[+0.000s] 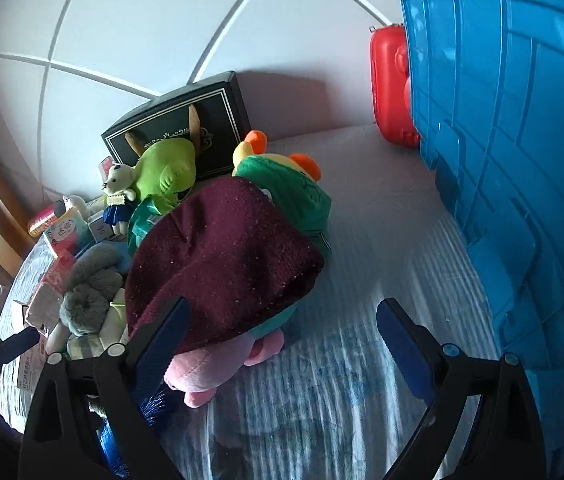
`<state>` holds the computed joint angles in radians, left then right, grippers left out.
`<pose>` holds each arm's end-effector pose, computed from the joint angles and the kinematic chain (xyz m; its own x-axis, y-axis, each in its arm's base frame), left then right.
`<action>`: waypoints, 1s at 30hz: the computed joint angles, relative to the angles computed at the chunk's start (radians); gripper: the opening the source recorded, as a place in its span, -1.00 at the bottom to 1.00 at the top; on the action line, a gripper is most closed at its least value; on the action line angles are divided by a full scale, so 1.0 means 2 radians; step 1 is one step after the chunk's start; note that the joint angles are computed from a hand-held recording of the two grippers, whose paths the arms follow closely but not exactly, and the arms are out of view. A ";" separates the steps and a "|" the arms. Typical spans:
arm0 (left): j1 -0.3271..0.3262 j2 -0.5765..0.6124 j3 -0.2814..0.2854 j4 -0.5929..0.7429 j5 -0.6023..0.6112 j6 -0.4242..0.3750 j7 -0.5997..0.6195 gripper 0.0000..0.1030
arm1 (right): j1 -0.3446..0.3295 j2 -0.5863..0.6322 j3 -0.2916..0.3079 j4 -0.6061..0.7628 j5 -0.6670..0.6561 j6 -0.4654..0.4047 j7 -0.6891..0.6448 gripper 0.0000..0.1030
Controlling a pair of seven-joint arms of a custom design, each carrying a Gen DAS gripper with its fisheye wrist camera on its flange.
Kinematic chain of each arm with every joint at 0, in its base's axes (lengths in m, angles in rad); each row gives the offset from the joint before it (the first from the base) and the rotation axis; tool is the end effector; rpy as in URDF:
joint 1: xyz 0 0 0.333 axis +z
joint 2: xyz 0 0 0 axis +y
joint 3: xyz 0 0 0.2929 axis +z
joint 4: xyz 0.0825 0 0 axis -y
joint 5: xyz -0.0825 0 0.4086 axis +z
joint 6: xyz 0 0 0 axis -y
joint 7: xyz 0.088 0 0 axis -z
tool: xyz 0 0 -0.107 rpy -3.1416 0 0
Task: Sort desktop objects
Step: 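Grasp the maroon knit hat with the right gripper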
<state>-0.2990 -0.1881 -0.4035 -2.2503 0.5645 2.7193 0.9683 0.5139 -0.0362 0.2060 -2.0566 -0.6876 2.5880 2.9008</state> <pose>0.4107 -0.3818 0.4701 -0.4622 -0.8668 -0.1873 -0.5938 0.4594 -0.6606 0.4470 0.4090 0.4781 -0.0369 -0.9768 -0.2110 -0.7447 0.1677 -0.6460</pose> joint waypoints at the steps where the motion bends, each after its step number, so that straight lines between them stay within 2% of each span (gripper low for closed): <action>1: -0.003 0.014 0.002 0.009 -0.008 0.000 0.015 0.94 | -0.002 0.003 -0.002 -0.002 0.006 0.008 -0.001 0.85; 5: -0.009 0.061 0.009 0.041 0.027 -0.018 0.000 0.93 | -0.007 0.020 -0.010 -0.003 0.027 0.038 -0.012 0.85; 9: -0.018 0.074 0.029 0.049 0.056 -0.016 -0.040 0.93 | -0.009 0.042 -0.019 0.011 0.019 0.068 -0.011 0.85; 13: -0.024 0.086 0.042 0.060 0.072 -0.029 -0.050 0.87 | -0.007 0.067 -0.028 0.032 0.014 0.090 -0.014 0.85; 14: -0.026 0.088 0.044 0.061 0.072 -0.031 -0.050 0.77 | -0.005 0.072 -0.031 0.037 0.006 0.092 -0.011 0.79; 15: -0.027 0.091 0.047 0.063 0.068 -0.029 -0.047 0.69 | -0.004 0.078 -0.032 0.044 0.008 0.094 -0.020 0.26; 16: -0.029 0.094 0.048 0.065 0.039 -0.032 -0.025 0.35 | -0.007 0.087 -0.028 0.053 0.038 0.091 -0.055 -0.12; 17: -0.030 0.097 0.050 0.068 0.010 -0.035 -0.003 -0.28 | -0.008 0.092 -0.024 0.060 0.062 0.086 -0.083 -0.50; 18: -0.032 0.100 0.051 0.071 -0.019 -0.040 0.018 -0.63 | -0.003 0.092 -0.026 0.064 0.063 0.084 -0.089 -0.56; 19: -0.033 0.102 0.052 0.074 -0.046 -0.045 0.037 -0.74 | 0.003 0.090 -0.029 0.067 0.053 0.077 -0.090 -0.61; 20: -0.035 0.100 0.054 0.072 -0.045 -0.048 0.034 -0.75 | 0.010 0.086 -0.032 0.069 0.035 0.067 -0.086 -0.63; 23: -0.036 0.074 0.052 0.053 0.007 -0.037 -0.008 -0.76 | 0.018 0.070 -0.031 0.065 0.011 0.054 -0.088 -0.66; 26: -0.028 0.041 0.044 0.033 0.019 -0.025 -0.027 -0.76 | 0.021 0.053 -0.026 0.060 -0.010 0.042 -0.085 -0.67; 30: -0.013 -0.008 0.031 0.007 0.000 -0.015 -0.030 -0.77 | 0.022 0.026 -0.015 0.054 -0.035 0.030 -0.072 -0.67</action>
<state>-0.3247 -0.2049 -0.3407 -2.2360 0.5637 2.6894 0.9088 0.5573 0.0160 0.1759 -1.9479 -0.7575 2.6489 2.7562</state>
